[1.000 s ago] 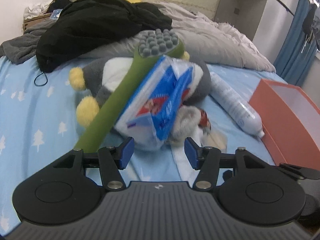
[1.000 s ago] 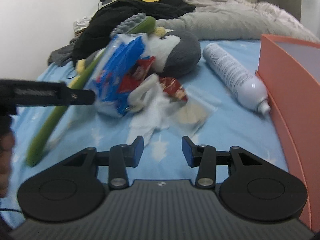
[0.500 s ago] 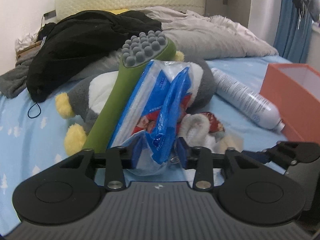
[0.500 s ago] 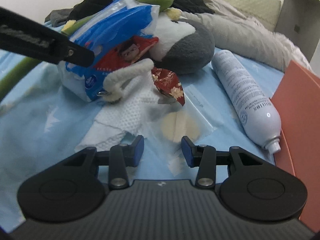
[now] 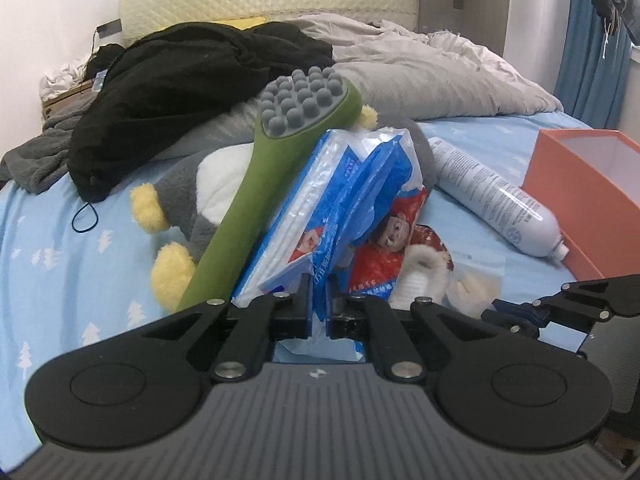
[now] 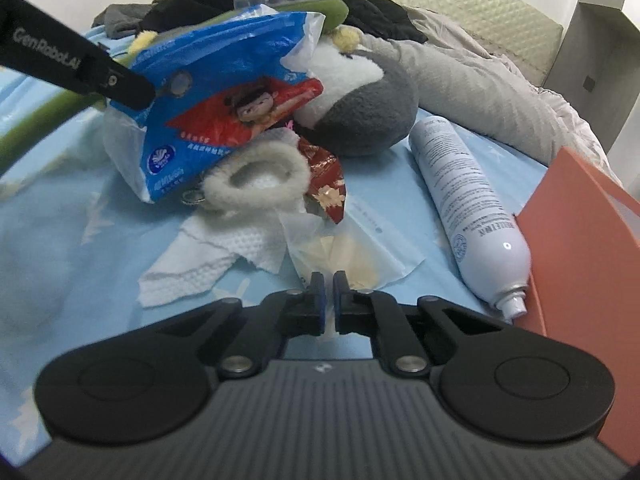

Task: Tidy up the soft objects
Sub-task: 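Lift the wipe packet with the left tool while the right tool grasps the clear bag with beige pad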

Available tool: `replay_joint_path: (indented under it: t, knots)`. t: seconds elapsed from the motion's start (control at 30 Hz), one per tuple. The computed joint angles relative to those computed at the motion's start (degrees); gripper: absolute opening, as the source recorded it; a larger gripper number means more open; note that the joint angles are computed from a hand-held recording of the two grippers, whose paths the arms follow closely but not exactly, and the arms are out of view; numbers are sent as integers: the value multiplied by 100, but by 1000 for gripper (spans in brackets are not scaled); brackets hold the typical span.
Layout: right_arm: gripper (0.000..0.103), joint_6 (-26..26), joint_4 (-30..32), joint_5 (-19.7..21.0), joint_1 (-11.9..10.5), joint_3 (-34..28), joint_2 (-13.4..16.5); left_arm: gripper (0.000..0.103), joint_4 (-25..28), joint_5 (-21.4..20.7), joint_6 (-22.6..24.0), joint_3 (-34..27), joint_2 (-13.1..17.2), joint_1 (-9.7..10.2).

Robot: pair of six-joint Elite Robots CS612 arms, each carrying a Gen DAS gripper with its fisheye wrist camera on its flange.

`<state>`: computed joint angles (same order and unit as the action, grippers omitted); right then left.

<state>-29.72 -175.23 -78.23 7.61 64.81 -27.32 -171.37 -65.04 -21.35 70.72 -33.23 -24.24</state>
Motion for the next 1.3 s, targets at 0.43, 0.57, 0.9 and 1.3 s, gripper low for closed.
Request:
replay_joint_path:
  t: [0.43, 0.57, 0.9, 1.3]
  knots:
    - [7, 3, -524, 83, -223, 1269, -725, 5, 128, 25, -639, 887, -600, -356]
    - [7, -79, -640, 120, -299, 1664, -937, 5, 183, -12, -861, 1098, -750, -461]
    - [7, -133, -848, -17, -441, 2370, -1322, 5, 552, -566, -1529, 1437, -1009, -603]
    - [19, 340, -757, 410, -570, 2589, -1438, 8, 749, -1091, -1527, 1470, -1003, -679]
